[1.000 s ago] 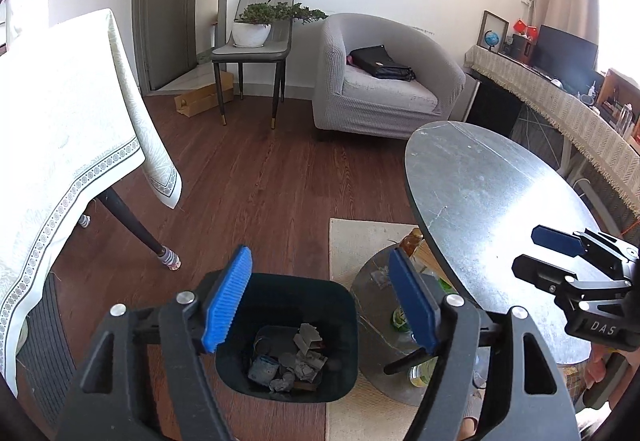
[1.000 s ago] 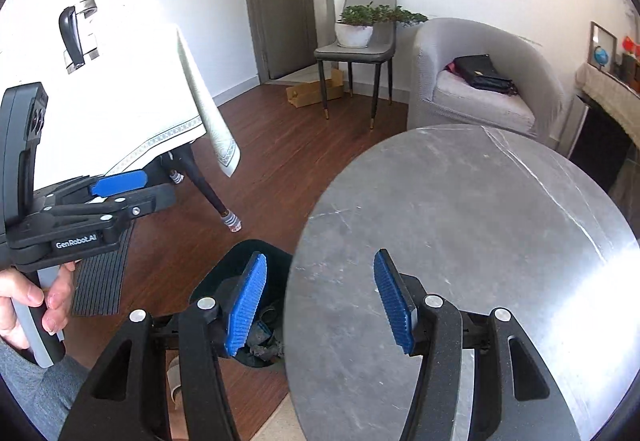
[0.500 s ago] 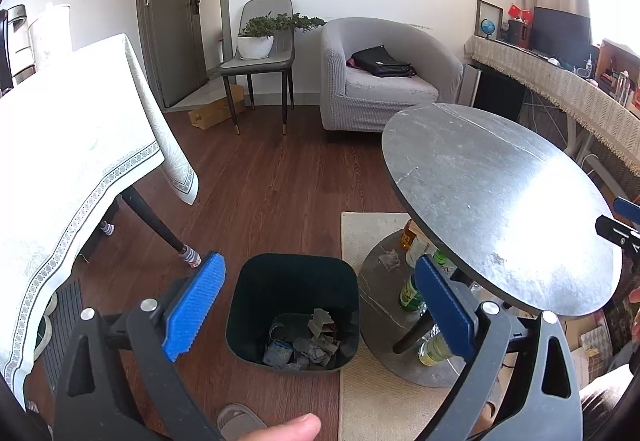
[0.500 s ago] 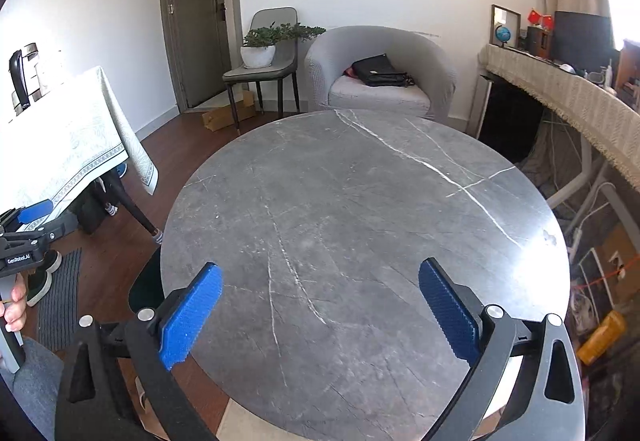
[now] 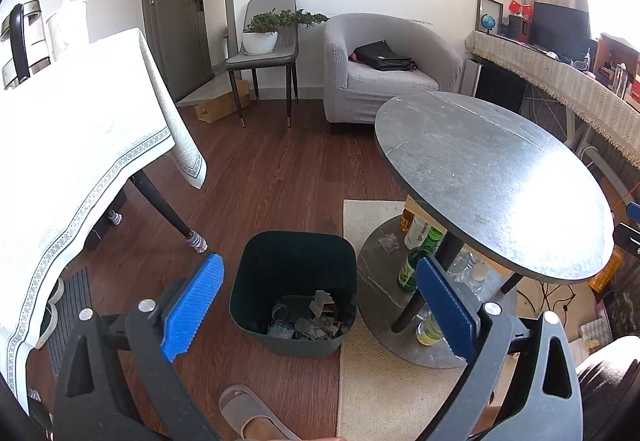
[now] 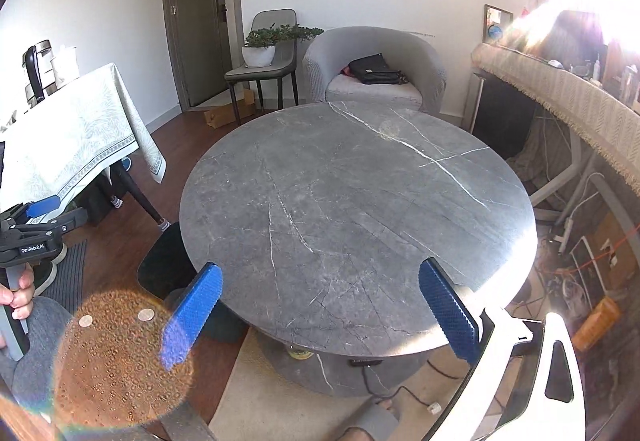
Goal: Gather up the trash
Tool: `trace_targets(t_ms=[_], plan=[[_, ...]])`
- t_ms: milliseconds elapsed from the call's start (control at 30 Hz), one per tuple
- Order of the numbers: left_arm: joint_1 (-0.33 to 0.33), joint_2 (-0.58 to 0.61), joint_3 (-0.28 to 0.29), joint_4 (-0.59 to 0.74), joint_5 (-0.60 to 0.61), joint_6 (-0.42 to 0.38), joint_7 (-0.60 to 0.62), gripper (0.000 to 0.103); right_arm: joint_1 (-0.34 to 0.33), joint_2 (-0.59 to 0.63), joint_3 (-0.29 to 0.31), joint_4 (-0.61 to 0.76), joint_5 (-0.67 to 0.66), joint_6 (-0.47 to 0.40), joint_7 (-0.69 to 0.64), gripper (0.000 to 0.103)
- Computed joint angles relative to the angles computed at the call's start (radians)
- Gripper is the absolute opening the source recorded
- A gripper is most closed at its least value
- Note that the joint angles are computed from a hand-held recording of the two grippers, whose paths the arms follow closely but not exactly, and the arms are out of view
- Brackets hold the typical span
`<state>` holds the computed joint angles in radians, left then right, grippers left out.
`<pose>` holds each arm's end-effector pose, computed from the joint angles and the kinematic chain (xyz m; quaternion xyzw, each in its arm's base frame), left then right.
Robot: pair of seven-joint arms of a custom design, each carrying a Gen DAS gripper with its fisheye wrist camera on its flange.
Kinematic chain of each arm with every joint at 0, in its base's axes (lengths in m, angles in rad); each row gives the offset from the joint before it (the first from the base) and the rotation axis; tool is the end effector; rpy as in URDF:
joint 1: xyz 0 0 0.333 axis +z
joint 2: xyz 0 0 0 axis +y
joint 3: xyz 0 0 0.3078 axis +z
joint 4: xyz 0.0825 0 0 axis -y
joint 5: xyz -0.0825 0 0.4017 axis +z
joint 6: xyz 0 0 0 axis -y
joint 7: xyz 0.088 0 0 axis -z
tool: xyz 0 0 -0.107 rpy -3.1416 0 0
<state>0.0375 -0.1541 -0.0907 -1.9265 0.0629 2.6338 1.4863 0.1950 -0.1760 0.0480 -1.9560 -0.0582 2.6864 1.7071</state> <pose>0.5820 -0.0363 0.6468 -0.6375 0.6471 -0.2934 0.2978 0.5581 0.1426 0.6509 -0.6814 0.5862 -0.2677 0.3470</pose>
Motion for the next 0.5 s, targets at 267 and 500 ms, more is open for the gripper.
trace_targets(t_ms=[267, 500], plan=[[0.0, -0.007, -0.006, -0.008, 0.01, -0.012, -0.01, 0.1, 0.007, -0.012, 0.0, -0.016, 0.002, 0.01, -0.018, 0.099], [-0.006, -0.002, -0.001, -0.003, -0.003, -0.028, -0.005, 0.1, 0.008, -0.012, 0.002, -0.014, 0.012, 0.001, -0.03, 0.099]])
